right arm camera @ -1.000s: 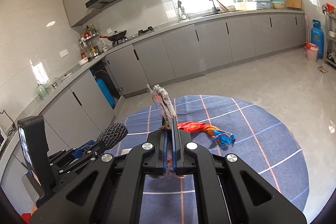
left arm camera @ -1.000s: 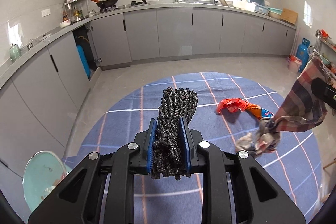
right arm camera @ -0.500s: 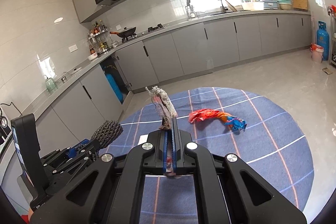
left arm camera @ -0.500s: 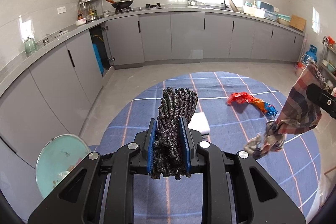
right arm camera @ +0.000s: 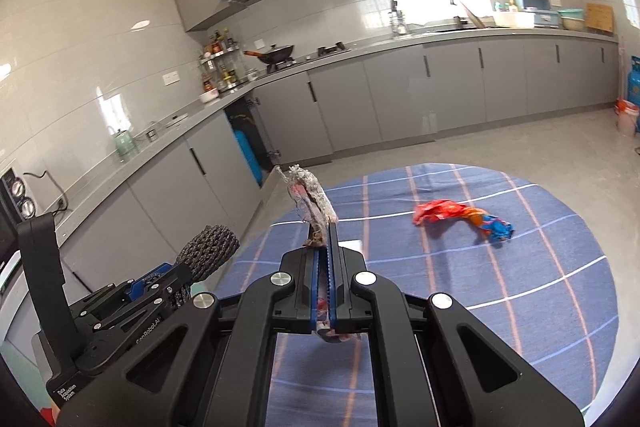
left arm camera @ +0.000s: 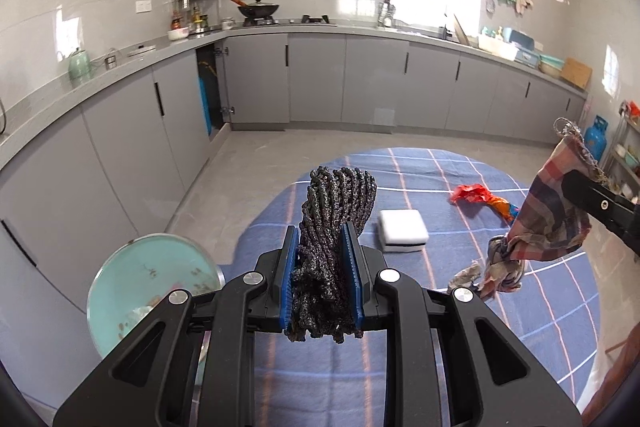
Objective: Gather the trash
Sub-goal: 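Carry the black scrubber over the teal bin while the right gripper holds the plaid cloth, then open both grippers to drop the black scrubber and plaid cloth into the bin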
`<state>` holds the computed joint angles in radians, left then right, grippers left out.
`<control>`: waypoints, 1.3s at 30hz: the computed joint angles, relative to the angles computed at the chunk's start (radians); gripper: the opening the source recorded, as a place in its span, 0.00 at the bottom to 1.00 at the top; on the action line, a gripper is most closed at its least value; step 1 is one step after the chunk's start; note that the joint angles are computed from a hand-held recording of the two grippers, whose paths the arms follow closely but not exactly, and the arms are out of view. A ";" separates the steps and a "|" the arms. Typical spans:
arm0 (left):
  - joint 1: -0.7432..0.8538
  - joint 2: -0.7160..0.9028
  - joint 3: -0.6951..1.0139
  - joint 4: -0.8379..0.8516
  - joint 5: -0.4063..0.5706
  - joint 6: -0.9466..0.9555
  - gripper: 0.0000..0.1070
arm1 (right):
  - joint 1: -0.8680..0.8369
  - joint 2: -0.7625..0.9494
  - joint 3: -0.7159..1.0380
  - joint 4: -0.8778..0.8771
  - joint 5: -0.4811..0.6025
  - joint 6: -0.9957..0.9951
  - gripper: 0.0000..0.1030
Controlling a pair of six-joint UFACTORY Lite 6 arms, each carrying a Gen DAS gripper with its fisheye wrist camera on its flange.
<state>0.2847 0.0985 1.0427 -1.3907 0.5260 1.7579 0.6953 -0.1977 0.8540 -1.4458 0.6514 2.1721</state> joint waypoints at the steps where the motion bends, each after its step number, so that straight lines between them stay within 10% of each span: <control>1: 0.029 0.003 0.005 0.004 0.015 0.003 0.22 | 0.015 0.019 0.016 -0.007 0.001 0.007 0.03; 20: 0.312 0.222 0.225 0.048 0.056 0.008 0.22 | 0.150 0.452 0.481 0.001 -0.081 -0.053 0.03; 39: 0.381 0.516 0.533 0.152 0.033 -0.133 0.22 | 0.173 0.979 1.164 0.372 -0.148 -0.535 0.03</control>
<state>0.6654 0.6146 1.5755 -1.2387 0.5593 1.6250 0.8682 0.7818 2.0180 -1.0740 0.5037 1.6367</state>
